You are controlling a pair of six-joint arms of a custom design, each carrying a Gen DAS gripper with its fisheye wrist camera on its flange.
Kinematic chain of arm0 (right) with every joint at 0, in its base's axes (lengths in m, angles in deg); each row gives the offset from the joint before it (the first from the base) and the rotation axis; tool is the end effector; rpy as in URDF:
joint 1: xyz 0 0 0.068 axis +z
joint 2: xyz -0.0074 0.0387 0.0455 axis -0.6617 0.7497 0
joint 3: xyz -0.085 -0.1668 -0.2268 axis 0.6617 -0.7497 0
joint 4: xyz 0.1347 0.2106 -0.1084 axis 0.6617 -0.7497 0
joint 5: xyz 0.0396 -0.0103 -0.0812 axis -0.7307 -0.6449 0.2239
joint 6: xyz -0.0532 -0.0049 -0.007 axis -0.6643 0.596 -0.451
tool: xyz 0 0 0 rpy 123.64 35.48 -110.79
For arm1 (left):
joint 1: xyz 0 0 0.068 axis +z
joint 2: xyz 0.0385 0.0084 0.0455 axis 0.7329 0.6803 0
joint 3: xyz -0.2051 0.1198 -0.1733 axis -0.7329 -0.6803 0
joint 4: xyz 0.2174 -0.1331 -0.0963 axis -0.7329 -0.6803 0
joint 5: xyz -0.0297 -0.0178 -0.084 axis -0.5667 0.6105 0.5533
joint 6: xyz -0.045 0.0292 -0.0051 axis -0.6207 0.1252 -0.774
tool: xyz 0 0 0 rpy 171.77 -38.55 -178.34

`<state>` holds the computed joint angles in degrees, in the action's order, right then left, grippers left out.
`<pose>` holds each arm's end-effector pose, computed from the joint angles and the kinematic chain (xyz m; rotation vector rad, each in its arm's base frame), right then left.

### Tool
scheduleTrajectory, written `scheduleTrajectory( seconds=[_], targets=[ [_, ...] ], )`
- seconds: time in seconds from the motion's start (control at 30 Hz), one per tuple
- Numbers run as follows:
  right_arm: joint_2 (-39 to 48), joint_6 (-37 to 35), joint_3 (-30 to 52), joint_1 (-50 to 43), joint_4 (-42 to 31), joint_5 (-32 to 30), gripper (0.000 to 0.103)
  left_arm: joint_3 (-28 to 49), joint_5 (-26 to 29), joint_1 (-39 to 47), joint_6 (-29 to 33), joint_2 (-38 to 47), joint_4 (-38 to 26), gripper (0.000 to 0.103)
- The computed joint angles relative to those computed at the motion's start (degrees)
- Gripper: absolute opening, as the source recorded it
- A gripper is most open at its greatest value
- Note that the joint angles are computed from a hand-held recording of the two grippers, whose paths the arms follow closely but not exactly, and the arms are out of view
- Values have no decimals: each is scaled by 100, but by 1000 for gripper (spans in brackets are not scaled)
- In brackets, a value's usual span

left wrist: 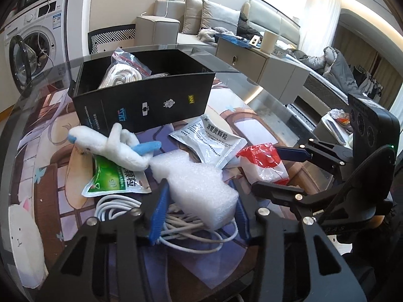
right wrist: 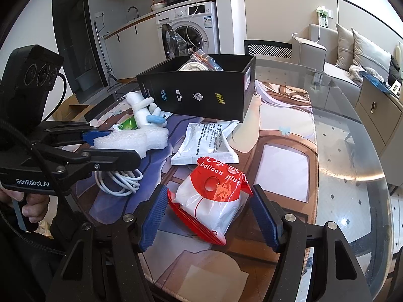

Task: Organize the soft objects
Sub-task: 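Grasp the white foam roll with left tool while right grasps the red balloon glue bag, then carry the foam roll with left tool while right carries the balloon glue bag over the box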

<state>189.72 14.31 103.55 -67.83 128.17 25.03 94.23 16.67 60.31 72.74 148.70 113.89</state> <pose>0.1776 -0.0641 -0.0288 -0.4993 2.3084 0.3259 0.2318 0.0317 0.0323 0.6156 2.3471 -0.5533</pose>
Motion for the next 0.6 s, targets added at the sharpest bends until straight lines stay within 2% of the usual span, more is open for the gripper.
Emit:
scheduleTrajectory(
  seconds=[0.33, 0.6],
  targets=[
    [-308, -81, -252, -216, 76, -273, 68, -150, 257, 206, 91, -323, 63, 45],
    [-874, -10, -446, -237, -30, -490, 68, -198, 354, 384, -104, -511, 325, 45]
  ],
)
